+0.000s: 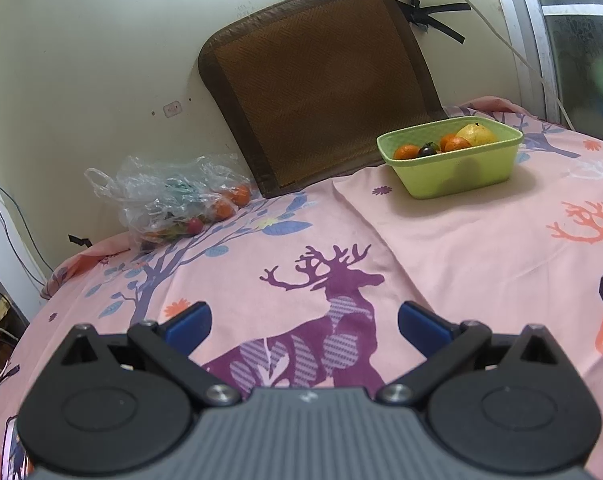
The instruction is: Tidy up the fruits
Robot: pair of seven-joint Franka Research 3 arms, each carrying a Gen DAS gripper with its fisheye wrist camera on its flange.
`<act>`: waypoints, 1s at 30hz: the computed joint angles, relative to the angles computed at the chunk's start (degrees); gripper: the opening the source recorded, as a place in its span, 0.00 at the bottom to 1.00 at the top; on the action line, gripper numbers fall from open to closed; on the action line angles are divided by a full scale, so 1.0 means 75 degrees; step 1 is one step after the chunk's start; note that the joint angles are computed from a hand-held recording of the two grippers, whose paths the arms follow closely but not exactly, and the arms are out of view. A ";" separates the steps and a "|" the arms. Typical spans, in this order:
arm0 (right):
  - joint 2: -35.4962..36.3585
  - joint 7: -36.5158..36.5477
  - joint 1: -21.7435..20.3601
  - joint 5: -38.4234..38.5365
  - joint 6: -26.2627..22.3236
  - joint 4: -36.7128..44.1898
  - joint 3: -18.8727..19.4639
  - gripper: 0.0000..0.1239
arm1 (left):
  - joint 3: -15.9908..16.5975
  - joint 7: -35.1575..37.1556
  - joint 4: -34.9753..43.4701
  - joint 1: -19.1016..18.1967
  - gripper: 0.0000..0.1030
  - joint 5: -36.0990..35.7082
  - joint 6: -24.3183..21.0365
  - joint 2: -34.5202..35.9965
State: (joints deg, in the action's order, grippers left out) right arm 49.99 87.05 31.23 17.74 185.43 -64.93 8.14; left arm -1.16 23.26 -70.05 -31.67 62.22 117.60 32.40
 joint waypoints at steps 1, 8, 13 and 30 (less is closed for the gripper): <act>0.0007 0.0010 0.0007 0.0000 0.0003 0.0009 -0.0012 0.64 | -0.0007 0.0013 0.0000 0.0008 1.00 -0.0020 0.0008 0.0001; -0.0015 0.0033 0.0034 -0.0009 0.0068 -0.0032 -0.0054 0.64 | -0.0059 0.0112 -0.0007 0.0078 1.00 -0.0224 0.0108 0.0001; -0.0029 0.0047 0.0027 -0.0004 0.0099 -0.0062 -0.0042 0.64 | -0.0082 0.0208 0.0086 0.0119 1.00 -0.0438 0.0150 0.0059; 0.0057 0.0135 0.0177 -0.0059 0.0012 0.0116 -0.0258 0.64 | 0.0078 -0.0260 -0.0211 -0.0099 1.00 0.0417 -0.0113 -0.0155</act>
